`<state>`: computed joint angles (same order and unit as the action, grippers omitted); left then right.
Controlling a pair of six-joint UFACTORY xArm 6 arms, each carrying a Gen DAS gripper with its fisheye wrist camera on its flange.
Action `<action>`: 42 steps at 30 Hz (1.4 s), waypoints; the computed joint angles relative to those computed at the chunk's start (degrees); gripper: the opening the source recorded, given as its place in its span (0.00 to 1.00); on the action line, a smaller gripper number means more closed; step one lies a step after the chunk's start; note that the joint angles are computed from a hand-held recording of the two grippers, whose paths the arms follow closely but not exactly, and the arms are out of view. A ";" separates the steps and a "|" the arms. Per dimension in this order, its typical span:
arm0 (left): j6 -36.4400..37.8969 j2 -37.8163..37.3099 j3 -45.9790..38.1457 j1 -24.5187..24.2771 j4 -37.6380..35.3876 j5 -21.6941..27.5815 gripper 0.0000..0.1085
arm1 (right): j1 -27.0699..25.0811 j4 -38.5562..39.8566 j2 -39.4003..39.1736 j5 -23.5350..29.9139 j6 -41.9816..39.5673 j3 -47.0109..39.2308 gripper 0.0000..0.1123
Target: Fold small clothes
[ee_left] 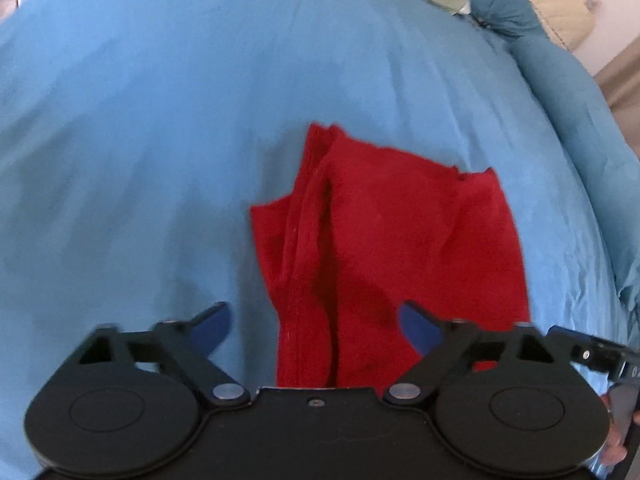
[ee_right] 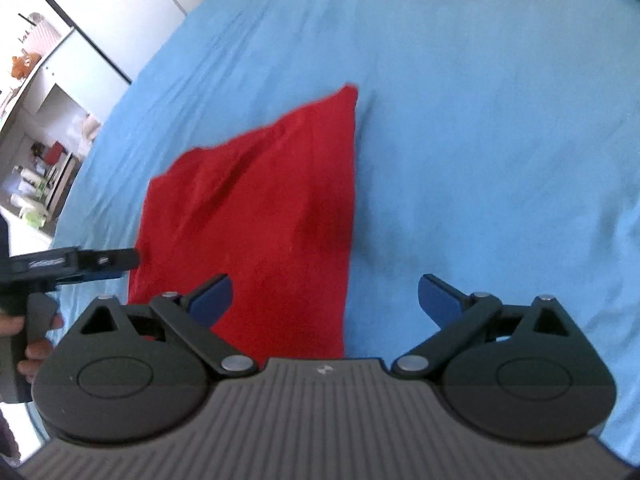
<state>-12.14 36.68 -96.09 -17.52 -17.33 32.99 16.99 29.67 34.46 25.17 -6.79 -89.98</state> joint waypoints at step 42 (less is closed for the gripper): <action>-21.61 -17.15 17.76 -16.10 20.22 -8.65 0.20 | -2.42 14.00 -27.20 -2.40 -17.58 27.13 0.32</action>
